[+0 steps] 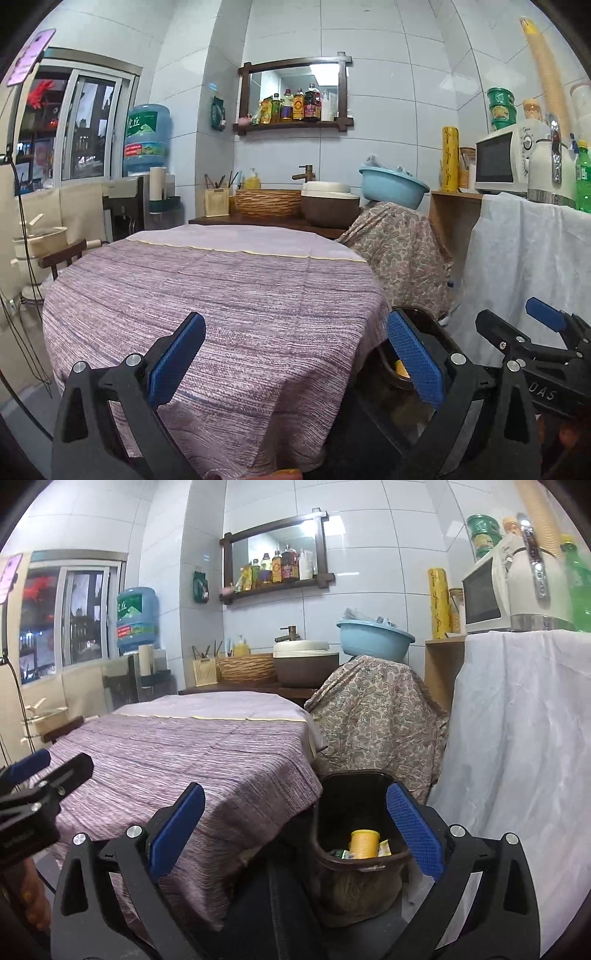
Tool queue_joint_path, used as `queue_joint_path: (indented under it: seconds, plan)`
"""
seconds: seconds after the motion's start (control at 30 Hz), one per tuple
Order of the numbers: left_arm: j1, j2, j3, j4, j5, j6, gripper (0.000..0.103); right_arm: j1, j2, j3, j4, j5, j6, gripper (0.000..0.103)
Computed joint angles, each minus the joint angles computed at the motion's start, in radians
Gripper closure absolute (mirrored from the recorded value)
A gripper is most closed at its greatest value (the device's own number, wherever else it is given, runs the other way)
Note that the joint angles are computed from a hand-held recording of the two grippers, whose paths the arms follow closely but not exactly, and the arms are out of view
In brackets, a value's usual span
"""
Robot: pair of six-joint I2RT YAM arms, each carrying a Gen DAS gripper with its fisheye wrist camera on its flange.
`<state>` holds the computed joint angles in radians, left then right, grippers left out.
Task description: Collect trash
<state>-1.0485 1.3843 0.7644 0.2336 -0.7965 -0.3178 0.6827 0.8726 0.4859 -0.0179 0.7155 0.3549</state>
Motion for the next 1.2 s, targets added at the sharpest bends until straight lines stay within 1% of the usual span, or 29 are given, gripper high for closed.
queue_joint_path:
  seconds: [0.07, 0.17, 0.3, 0.5, 1.2]
  plan:
    - [-0.01, -0.005, -0.01, 0.008, -0.014, 0.006, 0.005, 0.042, -0.01, 0.001, -0.018, 0.051, 0.017, 0.006]
    - [-0.02, -0.006, -0.016, 0.022, -0.04, 0.031, 0.005, 0.095, -0.026, -0.016, 0.008, 0.113, -0.006, 0.006]
    - [-0.021, -0.007, -0.014, 0.03, -0.034, 0.024, 0.005, 0.11, -0.03, -0.014, 0.014, 0.144, -0.026, 0.006]
    - [-0.018, 0.002, -0.013, 0.033, -0.034, 0.026, 0.005, 0.105, -0.028, -0.007, -0.006, 0.144, -0.018, 0.006]
    - [-0.002, -0.009, -0.019, 0.029, -0.004, 0.035, 0.005, 0.1, -0.018, -0.005, -0.008, 0.136, -0.016, 0.006]
